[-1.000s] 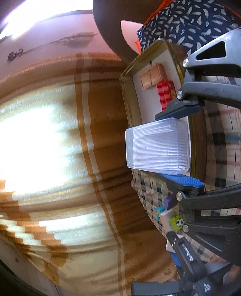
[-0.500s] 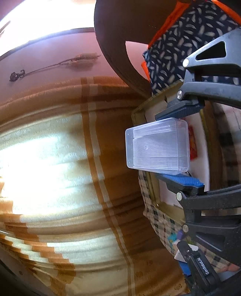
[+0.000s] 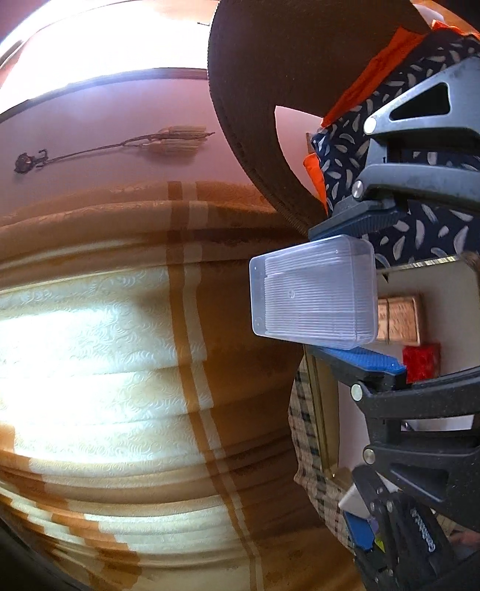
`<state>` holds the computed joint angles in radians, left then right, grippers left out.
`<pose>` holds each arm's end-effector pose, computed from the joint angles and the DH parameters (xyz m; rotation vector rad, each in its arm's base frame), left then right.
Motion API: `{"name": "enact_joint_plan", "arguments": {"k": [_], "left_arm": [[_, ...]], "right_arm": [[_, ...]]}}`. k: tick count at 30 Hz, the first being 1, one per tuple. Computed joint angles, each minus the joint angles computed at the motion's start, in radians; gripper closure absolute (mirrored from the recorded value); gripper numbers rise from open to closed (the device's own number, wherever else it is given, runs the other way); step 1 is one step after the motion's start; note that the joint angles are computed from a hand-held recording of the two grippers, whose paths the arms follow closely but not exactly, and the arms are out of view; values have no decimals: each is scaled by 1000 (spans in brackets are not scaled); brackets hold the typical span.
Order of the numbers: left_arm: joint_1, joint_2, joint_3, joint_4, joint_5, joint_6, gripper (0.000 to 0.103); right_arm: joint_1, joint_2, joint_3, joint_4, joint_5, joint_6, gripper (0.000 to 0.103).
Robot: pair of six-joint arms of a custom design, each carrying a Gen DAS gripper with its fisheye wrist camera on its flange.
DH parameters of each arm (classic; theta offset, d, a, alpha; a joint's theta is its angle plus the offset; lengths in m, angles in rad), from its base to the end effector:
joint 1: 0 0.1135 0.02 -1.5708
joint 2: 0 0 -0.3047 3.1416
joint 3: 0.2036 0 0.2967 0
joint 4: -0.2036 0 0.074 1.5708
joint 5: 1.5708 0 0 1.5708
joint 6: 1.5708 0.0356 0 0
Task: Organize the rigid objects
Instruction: 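Lower and release the plastic box and charger into the tray, both grippers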
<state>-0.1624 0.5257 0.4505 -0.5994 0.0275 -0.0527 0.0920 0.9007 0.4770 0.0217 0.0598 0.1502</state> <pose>0.1343 -0.0230 0.2359 0.1382 2.2449 -0.1468 0.2204 0.0182 0.2447 0.0964 1.9710 0.0991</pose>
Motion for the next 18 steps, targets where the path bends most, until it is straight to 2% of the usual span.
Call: {"name": "enact_joint_plan", "arguments": {"k": [5,11,13,16,18], "left_arm": [[-137,159,36,70,-113,-64,36],[-203,332,86,113,-211,-98,36],[-206,373,95,122,-225,-99,36],[-213,427,100,135,-258,-103,36],[-205,451,112,125,-249,-108,36]], "right_arm": [[-43,111,55,-10,-46,-63,47],[-70,245,147,-56,-113,-113,47],[-77,294,188,-87,-153,-117,47],[-61,339,221,-99,-133,-135,47],[-63,374,251,-128,-164,-147,47]]}}
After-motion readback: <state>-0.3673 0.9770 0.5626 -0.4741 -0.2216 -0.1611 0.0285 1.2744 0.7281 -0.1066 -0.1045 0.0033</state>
